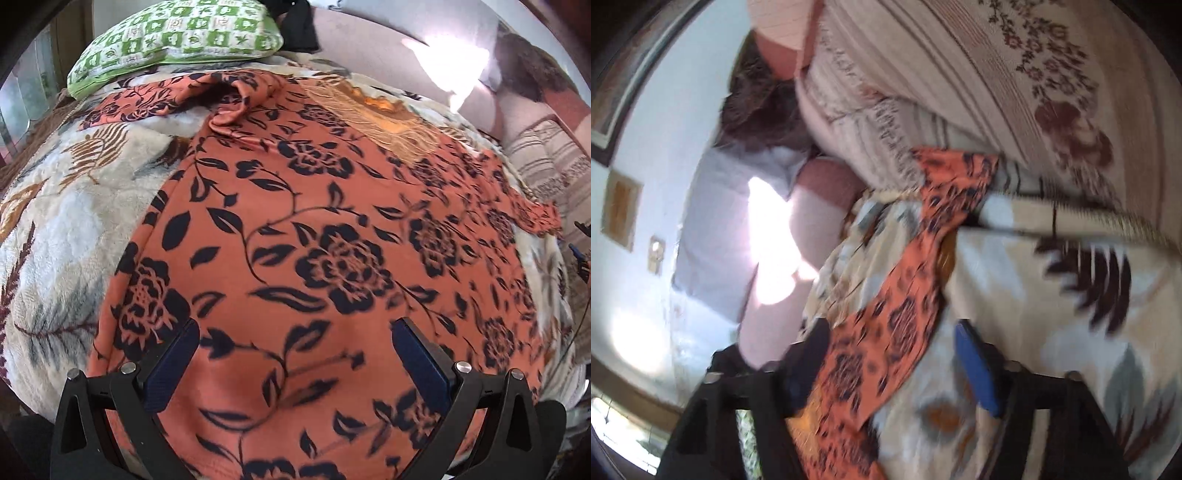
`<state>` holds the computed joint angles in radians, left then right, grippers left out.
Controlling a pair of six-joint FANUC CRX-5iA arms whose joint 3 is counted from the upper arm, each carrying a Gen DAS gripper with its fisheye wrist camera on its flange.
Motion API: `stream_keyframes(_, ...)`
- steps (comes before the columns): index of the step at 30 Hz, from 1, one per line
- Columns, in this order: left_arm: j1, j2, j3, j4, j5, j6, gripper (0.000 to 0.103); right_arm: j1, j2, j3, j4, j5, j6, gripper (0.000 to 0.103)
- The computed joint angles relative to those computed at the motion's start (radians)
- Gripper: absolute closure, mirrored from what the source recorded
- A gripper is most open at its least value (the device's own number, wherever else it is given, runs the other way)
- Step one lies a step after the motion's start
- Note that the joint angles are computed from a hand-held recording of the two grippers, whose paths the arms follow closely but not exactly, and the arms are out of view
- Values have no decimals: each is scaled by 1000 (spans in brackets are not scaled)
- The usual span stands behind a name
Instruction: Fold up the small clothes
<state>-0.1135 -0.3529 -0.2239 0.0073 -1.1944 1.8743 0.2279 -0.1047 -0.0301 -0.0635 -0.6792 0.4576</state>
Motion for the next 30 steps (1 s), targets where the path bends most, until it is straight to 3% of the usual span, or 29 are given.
stream_keyframes(5,-36,49,43,-109,16,37,0,-67,145,93,5,-23,3,49)
stream_keyframes(11,-38,53,14,-142,37,3,0,-101,242,162,2,-18,29,49)
stream_keyframes(14,-24,33,-15,-122,64,-12,0,-94,288,221,35,-79,16,89)
stream_keyframes(16,-8,19,-38,-96,82,-31,0,-50,292,241,158,-84,20,97)
stream_keyframes(22,-10,-19,-85,-88,150,-55,0,139,278,374,352,-54,161,97)
stream_keyframes(26,102,-77,-168,96,192,-222,0,327,328,534,384,-74,299,97)
stream_keyframes(30,226,-144,-272,312,226,-335,0,511,484,719,423,-197,378,96)
